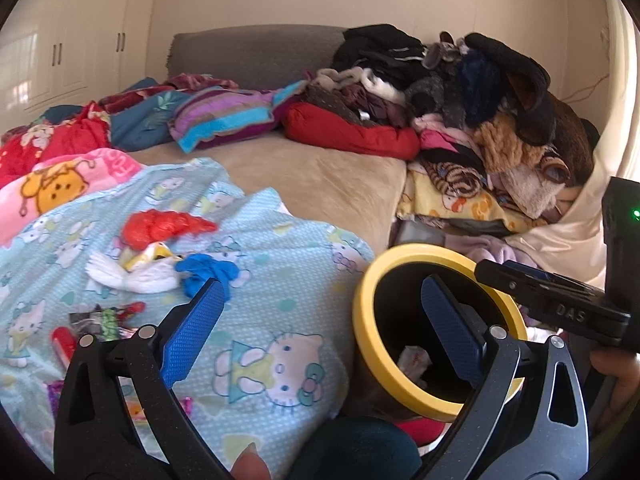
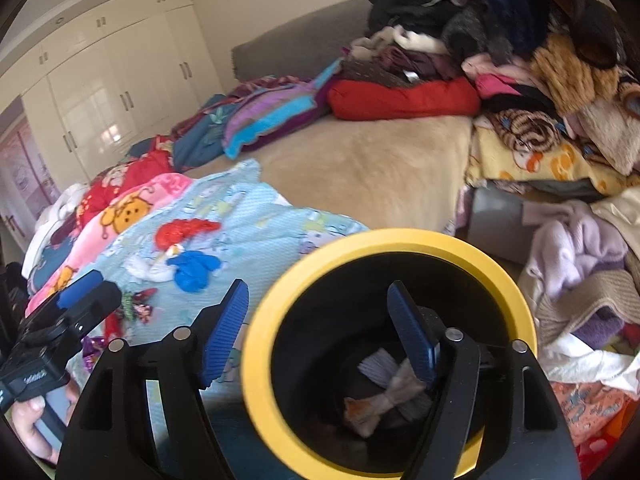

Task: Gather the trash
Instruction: 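Move both open tools back over the trash on the sheet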

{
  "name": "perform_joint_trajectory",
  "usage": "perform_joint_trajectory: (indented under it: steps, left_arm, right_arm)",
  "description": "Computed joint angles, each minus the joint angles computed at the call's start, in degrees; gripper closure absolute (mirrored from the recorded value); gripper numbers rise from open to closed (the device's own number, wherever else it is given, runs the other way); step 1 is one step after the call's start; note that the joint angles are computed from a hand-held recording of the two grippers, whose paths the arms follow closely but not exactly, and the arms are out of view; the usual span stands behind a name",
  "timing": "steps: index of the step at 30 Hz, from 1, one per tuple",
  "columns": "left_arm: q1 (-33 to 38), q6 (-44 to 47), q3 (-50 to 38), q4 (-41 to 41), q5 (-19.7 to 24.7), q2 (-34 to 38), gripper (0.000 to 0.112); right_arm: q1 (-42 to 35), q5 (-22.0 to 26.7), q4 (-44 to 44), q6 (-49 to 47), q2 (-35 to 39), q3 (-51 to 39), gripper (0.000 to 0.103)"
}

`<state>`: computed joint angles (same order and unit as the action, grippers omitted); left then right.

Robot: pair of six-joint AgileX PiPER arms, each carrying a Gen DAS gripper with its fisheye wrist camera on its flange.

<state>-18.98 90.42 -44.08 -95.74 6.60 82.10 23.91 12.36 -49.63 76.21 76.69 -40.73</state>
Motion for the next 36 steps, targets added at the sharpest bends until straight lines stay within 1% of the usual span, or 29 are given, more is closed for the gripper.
perform_joint_trajectory:
  steps: [6, 11, 18, 21, 26, 29, 30, 31, 34, 36]
  left_arm:
    - [3.8, 4.4, 1.8, -4.1, 0.5, -2.9, 0.022]
    - [8.0, 2.8, 2.6, -2.6, 1.9, -4.6, 0.022]
    - [13.8, 4.6, 3.9, -3.7, 4.3, -6.4, 0.021]
    - [16.3, 3.7, 4.2, -2.6, 5.6, -6.8, 0.021]
    - [20.2, 1.5, 4.4, -0.1, 8.0, -6.9, 0.021]
    - [22.8, 1.6, 4.7, 0.6, 9.7, -7.1, 0.021]
    - [23.4, 1.6, 4.8, 0.8, 10.1, -7.1, 0.021]
    - [24.2, 1.7, 4.9, 0.8, 10.5, -7.2, 0.021]
    - [26.5, 2.1, 5.3, 1.1, 12.0, -7.2, 0.020]
    - [28.1, 2.6, 5.5, 1.1, 12.9, -7.0, 0.020]
  right_arm:
    - [4.0, 1.1, -4.0, 4.6, 0.6, -1.6, 0.033]
    - [7.5, 2.0, -6.5, 7.3, 1.6, -3.2, 0.033]
    - [12.9, 2.8, -12.7, 13.7, 3.3, -5.3, 0.033]
    - [15.0, 2.9, -14.0, 14.5, 4.8, -6.7, 0.033]
    - [18.6, 3.8, -14.7, 14.5, 7.4, -9.6, 0.033]
    - [19.7, 3.5, -14.2, 13.4, 8.7, -11.0, 0.033]
    - [20.1, 3.2, -13.8, 13.0, 9.1, -11.5, 0.030]
    - [20.4, 3.1, -13.8, 13.0, 9.4, -11.8, 0.029]
    - [21.8, 3.2, -13.4, 11.9, 10.9, -13.4, 0.029]
    - [22.4, 2.7, -11.3, 8.8, 12.2, -14.8, 0.029]
